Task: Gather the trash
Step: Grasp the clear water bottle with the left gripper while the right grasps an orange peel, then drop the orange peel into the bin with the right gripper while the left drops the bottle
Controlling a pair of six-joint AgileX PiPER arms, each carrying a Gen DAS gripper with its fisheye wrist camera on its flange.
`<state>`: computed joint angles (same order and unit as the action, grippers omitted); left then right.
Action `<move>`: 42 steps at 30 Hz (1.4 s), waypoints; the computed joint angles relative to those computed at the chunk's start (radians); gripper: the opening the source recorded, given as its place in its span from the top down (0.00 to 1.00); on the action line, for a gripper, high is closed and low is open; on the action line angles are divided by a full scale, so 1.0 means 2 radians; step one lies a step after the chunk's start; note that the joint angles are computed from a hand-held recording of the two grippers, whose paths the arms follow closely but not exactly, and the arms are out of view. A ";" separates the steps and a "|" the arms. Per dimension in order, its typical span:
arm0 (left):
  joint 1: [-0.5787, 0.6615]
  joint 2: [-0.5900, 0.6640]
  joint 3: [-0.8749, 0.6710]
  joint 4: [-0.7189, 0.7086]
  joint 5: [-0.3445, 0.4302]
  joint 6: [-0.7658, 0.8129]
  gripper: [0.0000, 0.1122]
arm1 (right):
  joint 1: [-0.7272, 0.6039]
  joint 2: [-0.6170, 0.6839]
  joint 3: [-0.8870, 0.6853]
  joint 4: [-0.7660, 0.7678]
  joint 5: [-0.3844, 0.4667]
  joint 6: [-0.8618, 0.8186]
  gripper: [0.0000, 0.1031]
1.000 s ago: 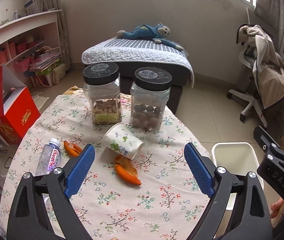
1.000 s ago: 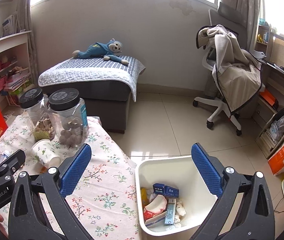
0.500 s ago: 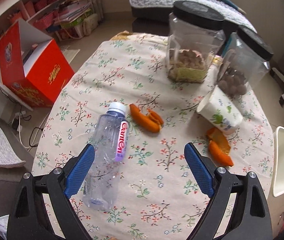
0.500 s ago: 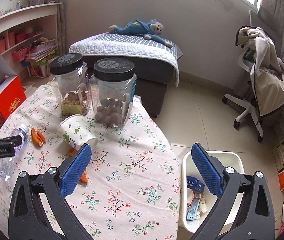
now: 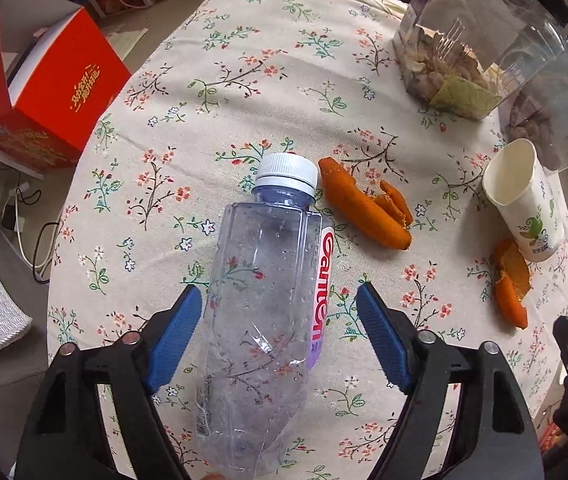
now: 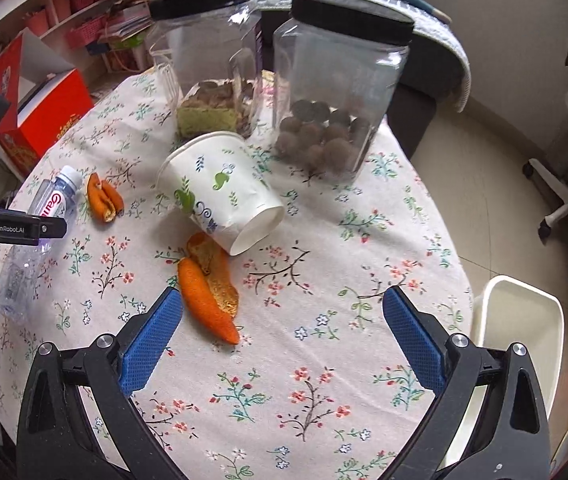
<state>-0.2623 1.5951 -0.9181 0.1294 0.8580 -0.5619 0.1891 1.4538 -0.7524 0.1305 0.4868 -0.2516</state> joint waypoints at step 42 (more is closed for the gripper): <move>-0.235 -0.239 0.044 0.207 0.053 -0.308 0.46 | -0.092 -0.178 0.026 0.279 0.127 -0.264 0.86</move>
